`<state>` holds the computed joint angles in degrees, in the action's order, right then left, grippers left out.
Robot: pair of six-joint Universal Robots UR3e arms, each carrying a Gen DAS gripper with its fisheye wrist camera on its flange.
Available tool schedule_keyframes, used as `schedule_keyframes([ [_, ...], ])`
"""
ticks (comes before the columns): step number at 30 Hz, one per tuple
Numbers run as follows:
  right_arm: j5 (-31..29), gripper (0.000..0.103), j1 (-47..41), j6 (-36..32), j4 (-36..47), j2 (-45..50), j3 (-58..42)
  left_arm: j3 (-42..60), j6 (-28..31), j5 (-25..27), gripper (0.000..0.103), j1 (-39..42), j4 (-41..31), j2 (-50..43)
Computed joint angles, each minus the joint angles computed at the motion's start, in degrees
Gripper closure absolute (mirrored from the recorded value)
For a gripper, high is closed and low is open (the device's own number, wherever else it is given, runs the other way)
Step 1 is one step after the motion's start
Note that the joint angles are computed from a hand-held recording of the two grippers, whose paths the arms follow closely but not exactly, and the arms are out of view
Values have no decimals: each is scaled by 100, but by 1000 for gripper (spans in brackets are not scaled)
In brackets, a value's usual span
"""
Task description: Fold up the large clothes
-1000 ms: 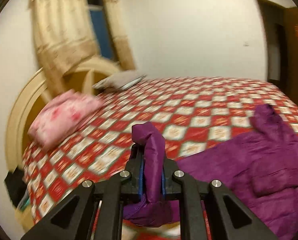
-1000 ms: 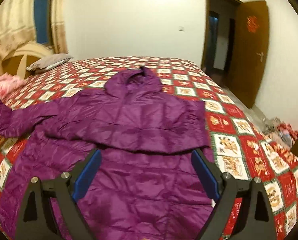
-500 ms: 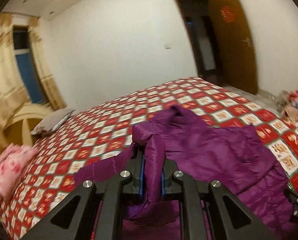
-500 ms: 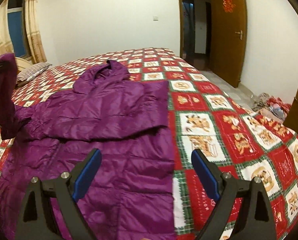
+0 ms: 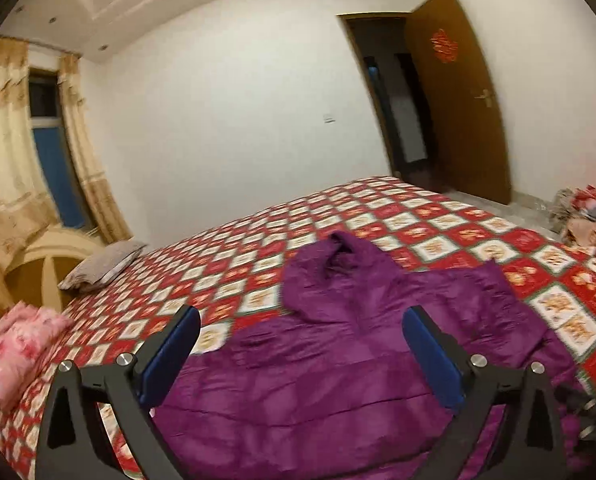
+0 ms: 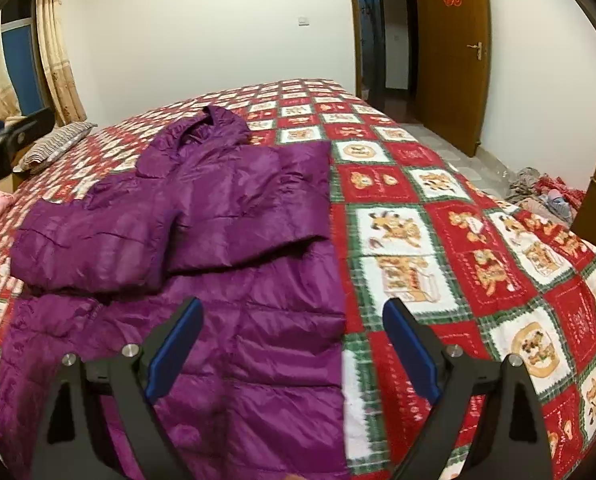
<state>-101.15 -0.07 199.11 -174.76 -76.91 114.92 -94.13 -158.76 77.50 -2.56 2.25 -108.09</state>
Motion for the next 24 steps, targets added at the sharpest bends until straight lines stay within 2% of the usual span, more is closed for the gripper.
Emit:
schedule_keyframes([
  [2,210,10,44,-43,150,6,-254,-26,-42,-5,2,327,-21,-2],
  [6,623,10,139,-55,656,381,-1131,-8,-39,355,2,974,-72,-285],
  [11,933,10,305,-114,1770,1684,-3085,229,-65,655,2,1520,-554,-699],
  [13,1020,15,334,-80,2116,2120,-3687,235,-50,659,2,1711,-541,-814],
  [14,1106,20,347,-50,2441,2449,-4154,259,-20,644,2,1812,-571,-851],
  [16,1276,49,337,-103,2880,2786,-4677,535,3,718,2,1873,-753,-1050],
  [17,1195,76,382,-134,2997,2924,-4885,629,21,732,2,1934,-831,-1117],
  [18,1100,88,399,-129,2961,2870,-4853,720,23,740,2,1992,-877,-1183],
  [21,980,93,370,-125,2421,2434,-4288,1180,-18,868,2,2063,-1048,-1530],
  [24,376,94,389,-304,2009,1887,-3716,1503,-42,1006,2,2099,-1306,-1753],
])
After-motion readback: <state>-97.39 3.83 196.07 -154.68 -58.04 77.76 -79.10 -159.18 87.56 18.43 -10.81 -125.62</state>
